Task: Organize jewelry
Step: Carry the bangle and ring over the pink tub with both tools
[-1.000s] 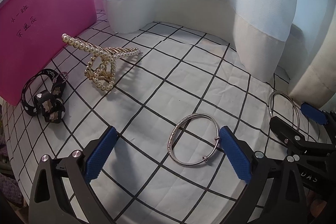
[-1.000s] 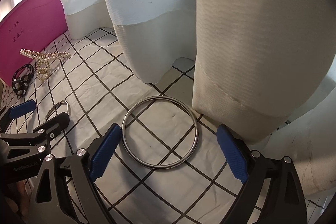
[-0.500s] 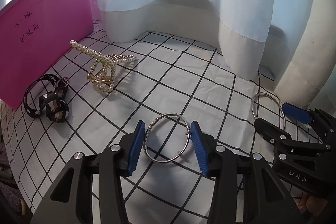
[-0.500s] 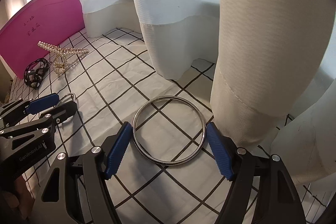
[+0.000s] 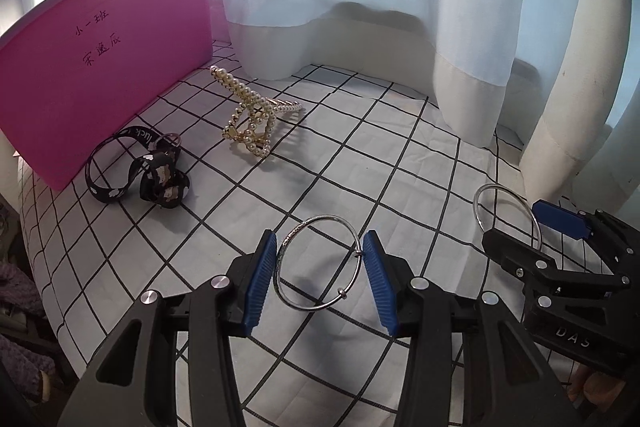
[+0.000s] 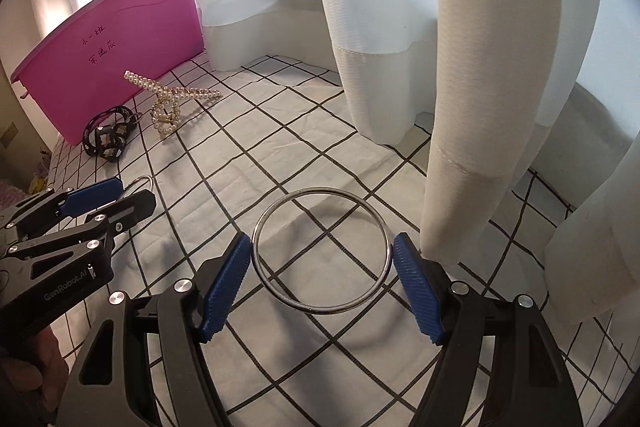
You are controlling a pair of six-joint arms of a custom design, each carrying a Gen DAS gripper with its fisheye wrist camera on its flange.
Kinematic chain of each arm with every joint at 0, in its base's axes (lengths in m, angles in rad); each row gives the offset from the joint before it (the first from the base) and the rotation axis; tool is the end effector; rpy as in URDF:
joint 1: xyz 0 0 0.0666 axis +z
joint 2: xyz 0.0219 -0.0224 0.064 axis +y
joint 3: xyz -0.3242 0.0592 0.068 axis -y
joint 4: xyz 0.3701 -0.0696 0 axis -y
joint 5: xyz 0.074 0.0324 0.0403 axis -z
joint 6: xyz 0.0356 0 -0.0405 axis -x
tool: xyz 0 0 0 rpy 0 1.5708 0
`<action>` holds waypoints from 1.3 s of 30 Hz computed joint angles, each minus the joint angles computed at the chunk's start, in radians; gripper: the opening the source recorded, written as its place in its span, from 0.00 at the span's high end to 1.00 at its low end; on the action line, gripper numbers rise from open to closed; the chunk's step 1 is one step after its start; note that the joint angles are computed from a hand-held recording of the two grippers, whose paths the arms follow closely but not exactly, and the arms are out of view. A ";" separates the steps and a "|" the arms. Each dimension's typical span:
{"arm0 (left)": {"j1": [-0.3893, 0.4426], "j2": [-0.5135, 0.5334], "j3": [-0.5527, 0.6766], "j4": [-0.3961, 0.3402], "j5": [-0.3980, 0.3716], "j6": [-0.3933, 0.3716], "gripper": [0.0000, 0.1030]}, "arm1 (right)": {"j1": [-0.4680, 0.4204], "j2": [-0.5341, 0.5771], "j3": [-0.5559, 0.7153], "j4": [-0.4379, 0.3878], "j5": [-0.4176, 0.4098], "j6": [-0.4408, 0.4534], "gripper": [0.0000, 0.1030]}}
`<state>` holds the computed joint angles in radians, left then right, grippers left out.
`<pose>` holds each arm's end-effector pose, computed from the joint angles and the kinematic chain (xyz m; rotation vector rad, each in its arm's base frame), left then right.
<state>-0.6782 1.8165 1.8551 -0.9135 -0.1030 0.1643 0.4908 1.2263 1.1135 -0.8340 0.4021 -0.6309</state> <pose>0.4744 -0.3780 0.3587 0.5795 2.3859 -0.2486 0.3652 0.1789 0.3303 0.3266 2.3919 -0.0025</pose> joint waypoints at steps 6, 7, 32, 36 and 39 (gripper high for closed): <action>0.015 -0.051 -0.028 -0.021 -0.004 0.002 0.57 | 0.038 0.008 0.042 -0.030 0.021 -0.006 0.31; 0.018 -0.061 -0.033 -0.022 -0.007 0.001 0.57 | 0.043 0.010 0.051 -0.035 0.024 -0.005 0.31; 0.149 -0.204 0.133 -0.094 -0.081 -0.033 0.57 | 0.114 0.211 0.618 -0.180 0.075 0.196 0.31; 0.216 -0.158 0.223 -0.096 -0.025 -0.066 0.57 | 0.116 0.344 0.826 -0.193 0.080 0.230 0.31; 0.271 -0.074 0.359 -0.142 0.024 -0.107 0.57 | 0.111 0.484 1.038 -0.235 0.066 0.234 0.31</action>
<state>-0.4072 1.7430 2.2140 -1.0560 -0.0794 0.0576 0.6015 1.7100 2.1512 -1.0694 0.4677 -0.3972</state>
